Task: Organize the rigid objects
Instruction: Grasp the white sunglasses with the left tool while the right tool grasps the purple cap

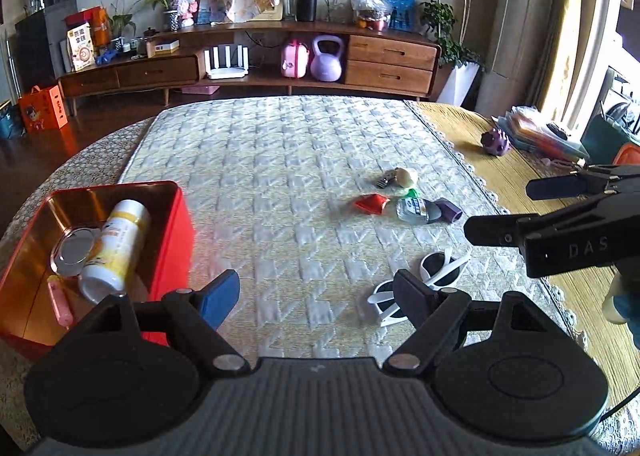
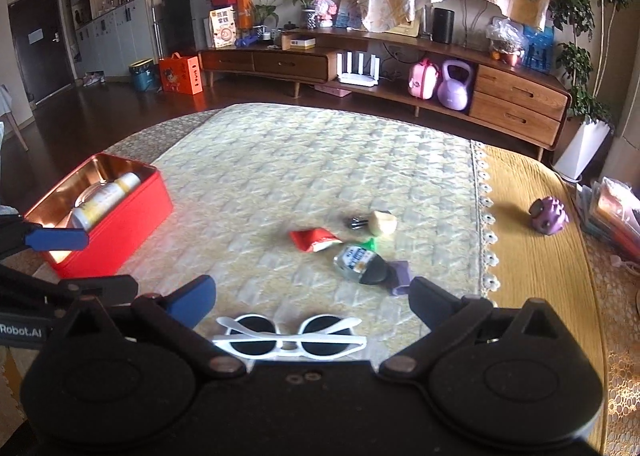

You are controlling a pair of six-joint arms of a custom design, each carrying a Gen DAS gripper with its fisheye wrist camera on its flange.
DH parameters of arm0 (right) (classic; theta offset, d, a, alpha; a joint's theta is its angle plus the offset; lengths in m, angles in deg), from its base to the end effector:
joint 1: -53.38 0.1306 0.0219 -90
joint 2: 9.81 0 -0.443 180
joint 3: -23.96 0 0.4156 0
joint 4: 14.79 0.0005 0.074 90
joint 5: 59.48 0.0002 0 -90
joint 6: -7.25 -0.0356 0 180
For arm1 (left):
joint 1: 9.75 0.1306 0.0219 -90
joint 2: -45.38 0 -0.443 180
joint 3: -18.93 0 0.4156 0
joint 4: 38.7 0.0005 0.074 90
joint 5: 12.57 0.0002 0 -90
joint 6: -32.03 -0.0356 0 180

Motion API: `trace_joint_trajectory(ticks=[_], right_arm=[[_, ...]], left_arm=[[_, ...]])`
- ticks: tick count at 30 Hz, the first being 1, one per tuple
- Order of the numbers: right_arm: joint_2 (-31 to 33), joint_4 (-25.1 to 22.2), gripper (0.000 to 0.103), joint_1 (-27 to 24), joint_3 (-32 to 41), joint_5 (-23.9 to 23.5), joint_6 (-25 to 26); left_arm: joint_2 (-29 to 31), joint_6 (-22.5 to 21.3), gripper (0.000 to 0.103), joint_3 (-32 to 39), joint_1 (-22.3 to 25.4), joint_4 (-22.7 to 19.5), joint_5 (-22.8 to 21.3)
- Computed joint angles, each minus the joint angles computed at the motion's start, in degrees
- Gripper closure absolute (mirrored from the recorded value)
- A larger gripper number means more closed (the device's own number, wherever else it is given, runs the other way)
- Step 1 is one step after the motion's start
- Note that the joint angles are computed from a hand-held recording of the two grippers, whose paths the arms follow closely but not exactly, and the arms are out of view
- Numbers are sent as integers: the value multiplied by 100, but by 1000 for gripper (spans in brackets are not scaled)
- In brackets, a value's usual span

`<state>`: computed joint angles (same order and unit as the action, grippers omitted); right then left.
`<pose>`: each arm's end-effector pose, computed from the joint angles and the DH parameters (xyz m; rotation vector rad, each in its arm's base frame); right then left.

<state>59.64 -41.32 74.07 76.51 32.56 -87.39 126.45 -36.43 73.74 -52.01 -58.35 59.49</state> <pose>0.3220 0.1197 0.3491 -0.3083 2.3147 0.1798 0.3036 -0.2618 0.3067 0.2720 2.3146 -0.1860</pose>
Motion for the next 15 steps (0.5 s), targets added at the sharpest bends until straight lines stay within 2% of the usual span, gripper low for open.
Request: trace_joint_trajectory(ticks=[8, 15], right_arm=[[304, 113, 4, -621, -94, -182, 263], [829, 209, 19, -895, 32, -252, 482]], left_arm=[[600, -366, 19, 271, -129, 314, 533], [1055, -866, 19, 507, -220, 512, 756]])
